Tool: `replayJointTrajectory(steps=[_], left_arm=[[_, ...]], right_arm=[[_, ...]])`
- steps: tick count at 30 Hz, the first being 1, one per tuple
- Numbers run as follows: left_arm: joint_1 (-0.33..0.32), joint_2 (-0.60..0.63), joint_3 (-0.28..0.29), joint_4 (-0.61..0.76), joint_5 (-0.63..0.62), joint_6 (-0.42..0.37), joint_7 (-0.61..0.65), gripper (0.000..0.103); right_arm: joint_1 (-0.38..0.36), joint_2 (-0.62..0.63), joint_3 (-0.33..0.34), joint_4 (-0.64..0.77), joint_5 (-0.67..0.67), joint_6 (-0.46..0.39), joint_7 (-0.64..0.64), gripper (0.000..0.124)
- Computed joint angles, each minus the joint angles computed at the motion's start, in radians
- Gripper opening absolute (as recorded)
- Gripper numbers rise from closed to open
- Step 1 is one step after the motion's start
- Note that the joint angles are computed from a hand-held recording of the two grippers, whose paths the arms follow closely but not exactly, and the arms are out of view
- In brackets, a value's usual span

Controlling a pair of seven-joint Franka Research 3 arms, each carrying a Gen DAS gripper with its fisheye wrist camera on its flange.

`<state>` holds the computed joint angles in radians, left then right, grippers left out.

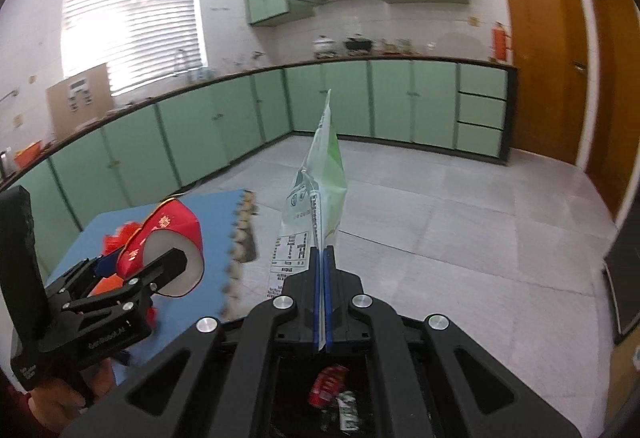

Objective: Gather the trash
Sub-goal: 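Carry the red cup and white packet over the black bin and open both grippers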

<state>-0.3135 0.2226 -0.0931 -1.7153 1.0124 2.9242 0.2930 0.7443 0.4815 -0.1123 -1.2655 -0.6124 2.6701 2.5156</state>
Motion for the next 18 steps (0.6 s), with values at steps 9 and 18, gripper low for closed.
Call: replayJointTrajectory(steps=[9,18], left_arm=[[0.005,0.259,-0.101,0.220,-0.322,-0.046,0.379,0.080],[-0.011,0.317,-0.084,0.275,-0.529,-0.074,0.556,0.089]], right_arm=[[-0.052,-0.084,-0.001,-0.184,-0.044,0.001,0.098,0.002],[-0.083,-0.046,0.022,-0.160,0.006,0.000,0.072,0.002]])
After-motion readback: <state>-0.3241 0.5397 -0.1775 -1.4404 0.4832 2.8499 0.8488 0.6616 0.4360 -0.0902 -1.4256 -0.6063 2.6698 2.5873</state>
